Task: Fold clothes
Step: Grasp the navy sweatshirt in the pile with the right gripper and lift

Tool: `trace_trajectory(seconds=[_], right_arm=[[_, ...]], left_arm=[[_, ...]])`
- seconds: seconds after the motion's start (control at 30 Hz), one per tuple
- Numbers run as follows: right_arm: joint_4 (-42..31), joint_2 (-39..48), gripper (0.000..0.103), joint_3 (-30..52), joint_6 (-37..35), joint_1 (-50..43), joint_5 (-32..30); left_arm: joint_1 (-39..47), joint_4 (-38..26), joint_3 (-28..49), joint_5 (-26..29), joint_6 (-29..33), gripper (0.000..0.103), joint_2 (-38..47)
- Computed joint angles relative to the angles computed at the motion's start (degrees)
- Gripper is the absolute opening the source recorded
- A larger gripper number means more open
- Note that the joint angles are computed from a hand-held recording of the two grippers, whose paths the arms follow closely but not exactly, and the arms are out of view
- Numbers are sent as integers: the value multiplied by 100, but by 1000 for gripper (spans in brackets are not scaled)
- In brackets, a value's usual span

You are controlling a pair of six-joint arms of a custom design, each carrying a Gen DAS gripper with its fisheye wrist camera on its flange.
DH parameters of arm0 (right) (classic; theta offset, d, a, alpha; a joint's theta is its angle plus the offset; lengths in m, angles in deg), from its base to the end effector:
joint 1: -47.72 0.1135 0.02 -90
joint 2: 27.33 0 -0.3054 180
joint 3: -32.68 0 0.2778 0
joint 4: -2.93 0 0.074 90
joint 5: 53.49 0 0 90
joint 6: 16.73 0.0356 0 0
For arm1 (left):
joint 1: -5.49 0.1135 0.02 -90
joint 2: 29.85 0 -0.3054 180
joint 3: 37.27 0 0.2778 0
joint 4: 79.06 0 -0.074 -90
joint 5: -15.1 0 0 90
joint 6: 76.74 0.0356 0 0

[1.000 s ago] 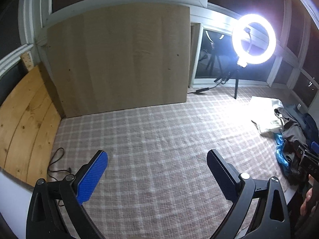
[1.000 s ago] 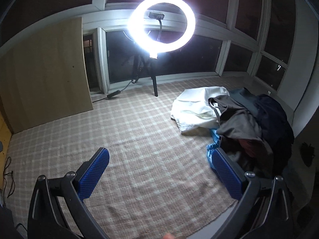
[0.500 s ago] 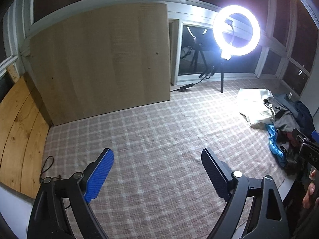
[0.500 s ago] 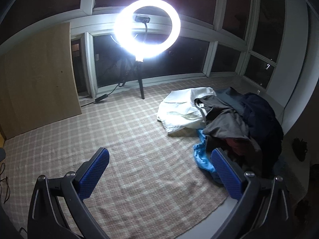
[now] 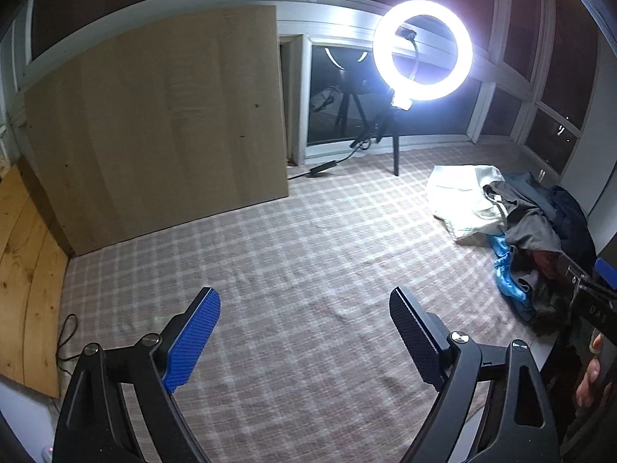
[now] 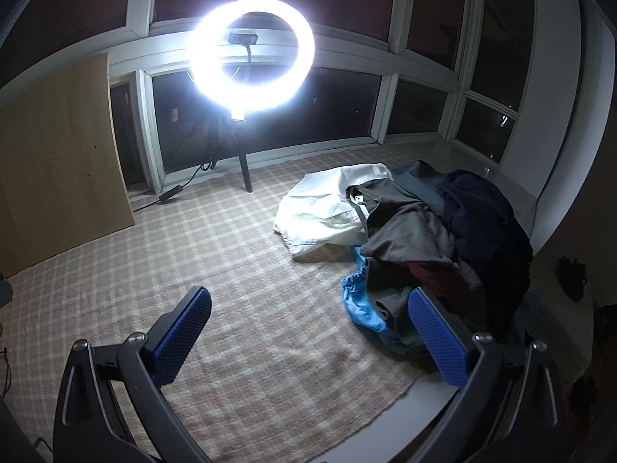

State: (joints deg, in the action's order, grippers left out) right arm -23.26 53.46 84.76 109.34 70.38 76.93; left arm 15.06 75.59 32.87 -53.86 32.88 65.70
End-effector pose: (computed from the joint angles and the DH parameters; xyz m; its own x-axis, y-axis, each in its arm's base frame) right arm 0.2607 0.0838 0.1988 -0.5804 0.2434 -0.7771 0.4855 0.8695 -0.0902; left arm 0.3653 0.0486 0.2152 -0.6963 0.2004 -0.6892 0.3212 0.9457 -0.0495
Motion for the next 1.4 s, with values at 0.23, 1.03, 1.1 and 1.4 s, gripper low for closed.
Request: trace_trajectory(seconds=[0.23,1.03,1.1,1.4], right_arm=[[1653,-966,103,-1281,-2008,-1876,-1107],[1710,2442,92,1584,-6023,-6872,-4468],[1640,2637,92,1740,-6198,-6871,-4505],[485,3012,21,2495,-6746,-7012,-5466]], left_arm=[[-375,77,105,-212,-470,89,27],[-3781,-5,1056,-2453,-3074,90,907],[-3883,-99,1238,-2460,-3090,90,1081],[-4130,-218,1530,-2573,-3227,90,1415]])
